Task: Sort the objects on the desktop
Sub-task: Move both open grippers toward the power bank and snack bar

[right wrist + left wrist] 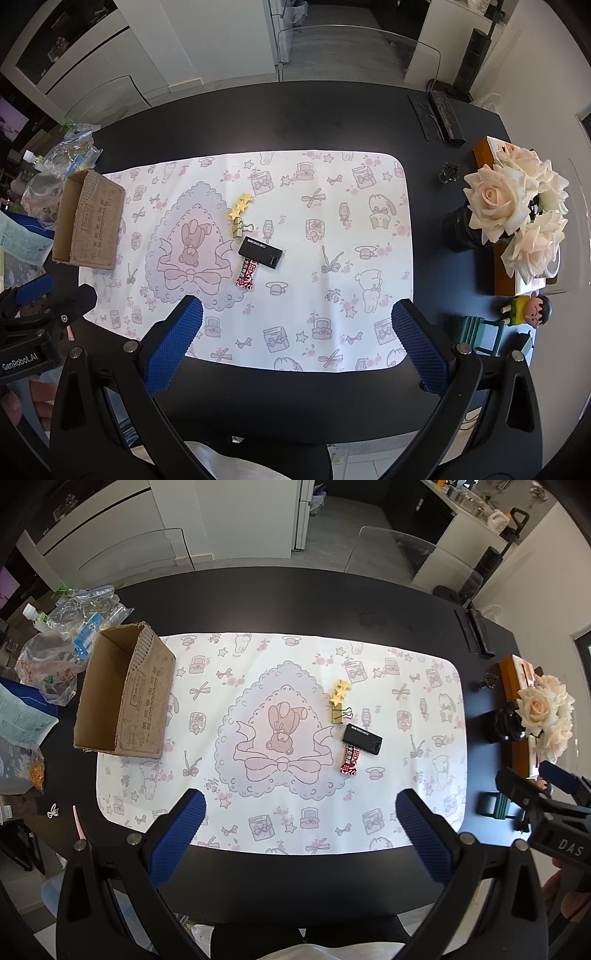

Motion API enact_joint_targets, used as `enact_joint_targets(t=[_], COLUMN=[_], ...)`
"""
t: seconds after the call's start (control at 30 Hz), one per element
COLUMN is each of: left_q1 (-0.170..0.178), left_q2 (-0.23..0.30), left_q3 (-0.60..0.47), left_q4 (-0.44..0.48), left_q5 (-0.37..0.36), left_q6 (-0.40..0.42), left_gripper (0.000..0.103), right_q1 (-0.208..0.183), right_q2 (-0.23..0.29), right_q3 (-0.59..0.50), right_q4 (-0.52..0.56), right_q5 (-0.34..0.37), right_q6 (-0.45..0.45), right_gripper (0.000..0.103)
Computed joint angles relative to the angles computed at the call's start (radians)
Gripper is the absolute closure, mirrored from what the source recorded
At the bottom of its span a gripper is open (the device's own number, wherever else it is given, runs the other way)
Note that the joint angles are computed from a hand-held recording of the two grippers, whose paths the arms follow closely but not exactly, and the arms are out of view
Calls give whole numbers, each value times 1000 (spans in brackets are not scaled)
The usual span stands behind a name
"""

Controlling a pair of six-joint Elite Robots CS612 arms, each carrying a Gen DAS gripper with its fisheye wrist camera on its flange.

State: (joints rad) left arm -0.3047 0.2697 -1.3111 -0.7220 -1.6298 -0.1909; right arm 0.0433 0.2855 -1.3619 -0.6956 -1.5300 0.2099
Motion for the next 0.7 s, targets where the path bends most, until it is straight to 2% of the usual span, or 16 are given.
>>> enact_joint_targets(t=[0.33, 0.7], left_q1=[8, 12], left_q2=[9, 33], left_q3=[17, -11], left_q4=[-29, 6], left_q5=[-24, -21], left_q6=[76, 67], left_gripper=[0, 0], right_q1=[7, 17], right_q2=[17, 25], right_q3=[-32, -30], right_q4=[22, 32], right_q5=[-30, -21], right_q6=[74, 41], right_gripper=[0, 0])
